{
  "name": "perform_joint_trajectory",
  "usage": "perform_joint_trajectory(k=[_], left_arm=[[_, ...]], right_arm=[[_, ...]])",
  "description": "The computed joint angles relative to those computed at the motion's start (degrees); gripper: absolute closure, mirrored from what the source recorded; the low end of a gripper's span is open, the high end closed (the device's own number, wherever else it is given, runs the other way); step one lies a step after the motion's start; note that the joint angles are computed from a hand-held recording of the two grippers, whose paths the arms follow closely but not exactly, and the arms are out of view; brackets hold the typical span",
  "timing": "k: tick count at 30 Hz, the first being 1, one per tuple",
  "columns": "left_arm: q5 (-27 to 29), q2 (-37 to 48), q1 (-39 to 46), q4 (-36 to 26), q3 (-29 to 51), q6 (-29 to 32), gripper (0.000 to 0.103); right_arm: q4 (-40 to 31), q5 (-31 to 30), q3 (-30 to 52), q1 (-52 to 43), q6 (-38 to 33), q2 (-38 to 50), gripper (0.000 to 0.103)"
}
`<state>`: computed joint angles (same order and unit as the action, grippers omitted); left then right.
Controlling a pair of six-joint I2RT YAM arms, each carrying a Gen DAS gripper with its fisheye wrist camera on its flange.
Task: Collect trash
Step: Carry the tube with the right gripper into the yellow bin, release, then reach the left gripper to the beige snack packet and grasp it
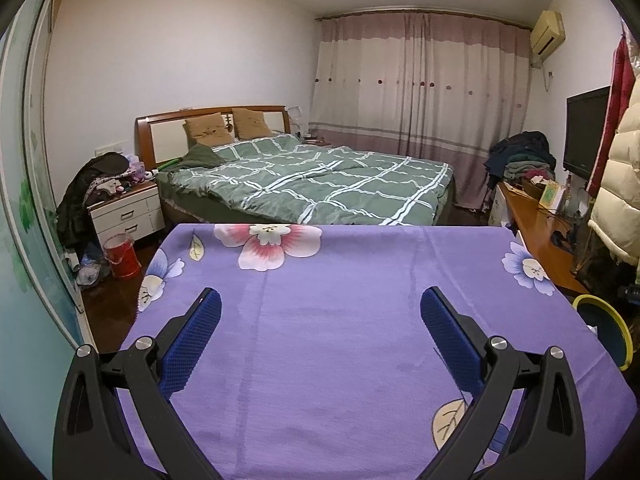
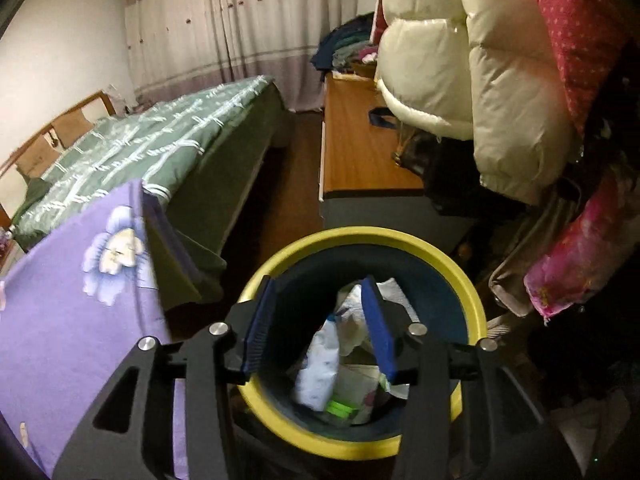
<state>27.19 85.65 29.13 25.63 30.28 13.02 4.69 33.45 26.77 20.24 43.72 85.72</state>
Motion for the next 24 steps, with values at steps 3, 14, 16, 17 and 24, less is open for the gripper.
perform_joint_trajectory(k=[3, 14, 16, 17, 24], left_arm=[[0.93, -0.58, -0.80, -0.97, -0.40, 1.31, 0.005], [4.61, -17.16, -3.32, -19.18, -6.65, 11.54, 0.005], [7.36, -20.84, -2.48, -27.66, -6.93, 15.34, 0.005], [8.15, -22.10, -2.65, -32.75, -6.70, 17.96, 0.005], [0.77, -28.37, -10.96, -40.66, -12.46, 23.02, 0.005]], right_arm=[[0.05, 2.58, 0.89, 5.55, 0.51, -0.36, 0.050], [-6.17, 8.85, 5.13, 19.96, 1.67, -1.22, 0.047], [-6.60, 8.84, 4.87, 20.94, 1.80, -1.91, 0.047], [-6.76, 9.03, 4.86, 21.67, 1.87, -2.09, 0.047], [-5.88, 8.70, 3.83, 24.12, 1.35, -4.17, 0.045]])
